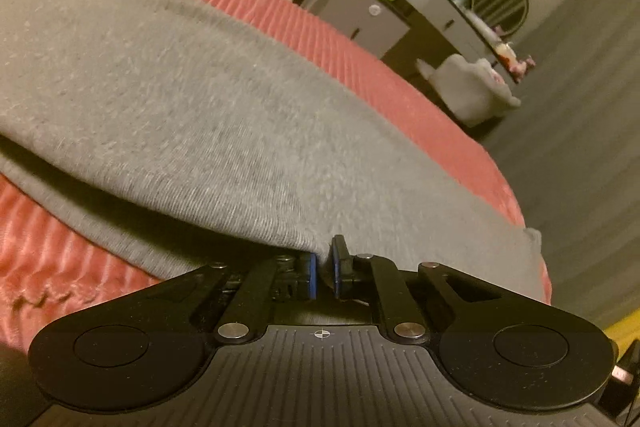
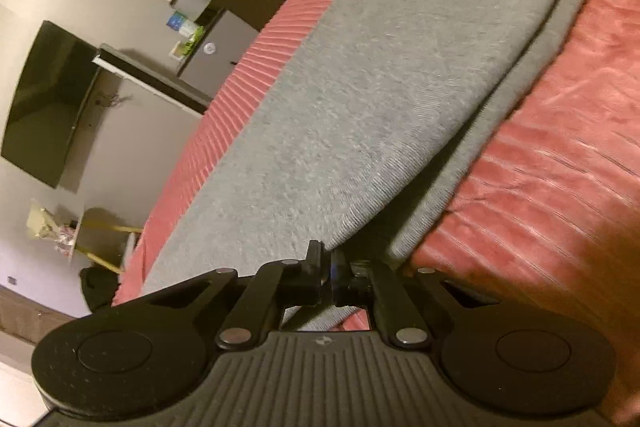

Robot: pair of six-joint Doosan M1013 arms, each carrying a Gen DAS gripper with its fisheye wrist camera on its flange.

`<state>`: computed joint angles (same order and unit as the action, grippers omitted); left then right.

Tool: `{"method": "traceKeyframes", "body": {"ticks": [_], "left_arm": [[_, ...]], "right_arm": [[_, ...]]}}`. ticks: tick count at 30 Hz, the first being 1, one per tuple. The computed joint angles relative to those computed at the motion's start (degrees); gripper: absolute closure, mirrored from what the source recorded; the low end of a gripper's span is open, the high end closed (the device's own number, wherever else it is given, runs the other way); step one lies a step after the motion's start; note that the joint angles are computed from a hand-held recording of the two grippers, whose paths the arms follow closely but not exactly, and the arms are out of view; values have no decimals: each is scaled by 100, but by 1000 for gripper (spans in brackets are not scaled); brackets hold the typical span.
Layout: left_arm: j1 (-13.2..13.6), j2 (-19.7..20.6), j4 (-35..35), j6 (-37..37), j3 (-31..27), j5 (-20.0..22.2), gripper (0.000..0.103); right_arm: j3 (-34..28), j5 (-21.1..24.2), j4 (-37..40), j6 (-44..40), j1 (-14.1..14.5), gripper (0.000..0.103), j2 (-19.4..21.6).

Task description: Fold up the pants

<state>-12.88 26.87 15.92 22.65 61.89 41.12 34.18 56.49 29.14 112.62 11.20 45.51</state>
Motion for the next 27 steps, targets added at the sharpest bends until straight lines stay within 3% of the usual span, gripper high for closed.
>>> {"method": "traceKeyframes", "body": {"ticks": [4,6,9,11,12,14,19,24,27], "left_arm": [[30,219,-523,567,-399,848,94],[47,315,-684,697,-571,1193,88],[63,354,-801,704,-673,1369,73],[73,268,-845,703,-554,1127,40],[55,213,-729,642,-479,982,36],[28,105,-601,794,-318,613,32],[67,-117,-899,1017,140,-513,21],[135,-162,-1299,1236,285,-935,18],[205,-153,-1995,1707,309,-1018,16]], "right_arm": [[-620,706,-653,366,59,100,278],[-1008,1119,-726,483,51,98,463],[-737,758,-915,851,-8,98,292],[-491,323,-1358,1048,-52,89,139],[-441,188,-1475,1119,-101,69,110],[-372,12,-1483,1321,-232,43,92],[-96,-435,-1602,2070,-506,43,53],[-14,-884,-1267,2204,-633,45,138],[-437,-789,-1397,2260,-624,45,369]]}}
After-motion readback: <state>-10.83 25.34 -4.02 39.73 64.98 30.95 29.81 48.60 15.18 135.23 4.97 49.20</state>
